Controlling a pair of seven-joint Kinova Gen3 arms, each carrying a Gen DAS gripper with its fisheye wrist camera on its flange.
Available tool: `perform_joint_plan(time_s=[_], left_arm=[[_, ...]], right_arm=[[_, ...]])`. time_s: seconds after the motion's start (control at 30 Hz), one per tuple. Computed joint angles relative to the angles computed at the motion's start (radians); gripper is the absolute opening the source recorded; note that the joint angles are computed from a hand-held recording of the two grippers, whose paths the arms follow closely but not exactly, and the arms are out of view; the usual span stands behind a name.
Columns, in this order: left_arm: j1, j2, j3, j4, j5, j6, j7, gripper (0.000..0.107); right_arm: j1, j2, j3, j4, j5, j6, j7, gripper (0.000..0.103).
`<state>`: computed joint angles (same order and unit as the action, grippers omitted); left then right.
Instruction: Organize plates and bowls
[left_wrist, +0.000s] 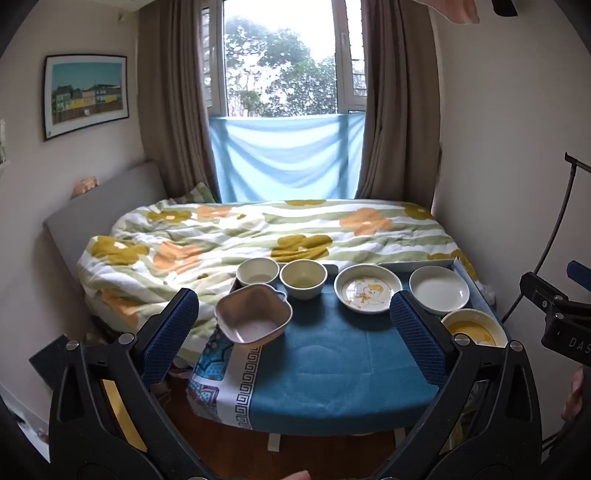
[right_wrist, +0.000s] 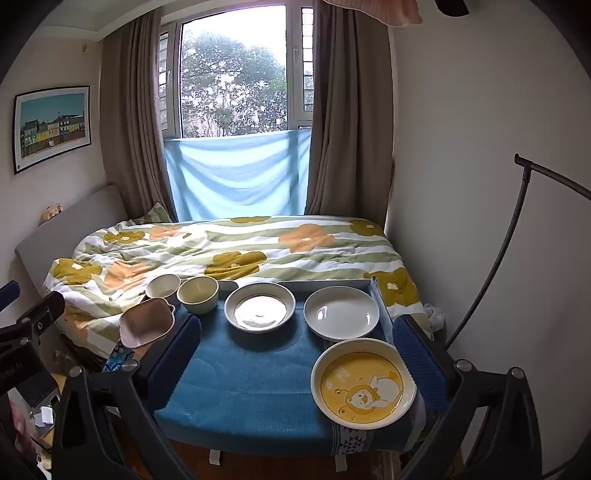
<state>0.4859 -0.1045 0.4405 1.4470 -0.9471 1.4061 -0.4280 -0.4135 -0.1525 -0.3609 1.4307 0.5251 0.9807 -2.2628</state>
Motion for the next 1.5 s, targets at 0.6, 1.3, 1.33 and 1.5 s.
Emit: perform_joint_plan(time_s=[0.6,1.3,1.33,1.5], left_arm=[[-0.091,-0.054,0.011,0.050,0.046,-0.100,0.000,0.102],[-0.106,-0.053,0.051,0.047,0.010,-0.054,0.012,0.102],[-0.104,-0.053,0.051,0.049,0.007,-0.053,0.016,0.102],[-0.089,-0.041,0.064,0.047,-0.022,-0.025,0.033,0.102]], right_arm=[[-0.033,0.025,-0.008,-0.024,0.040,0.049,-0.044,0.103],[-0.049,0.024,0.001,-0.019,0.049,0.050,-0.051,0.103],[-0.049,0.024,0.001,-0.016,0.049,0.046,-0.051,0.103],[-0.051,0.025,-0.002,-0.019,0.052,0.053,-0.055,0.103]])
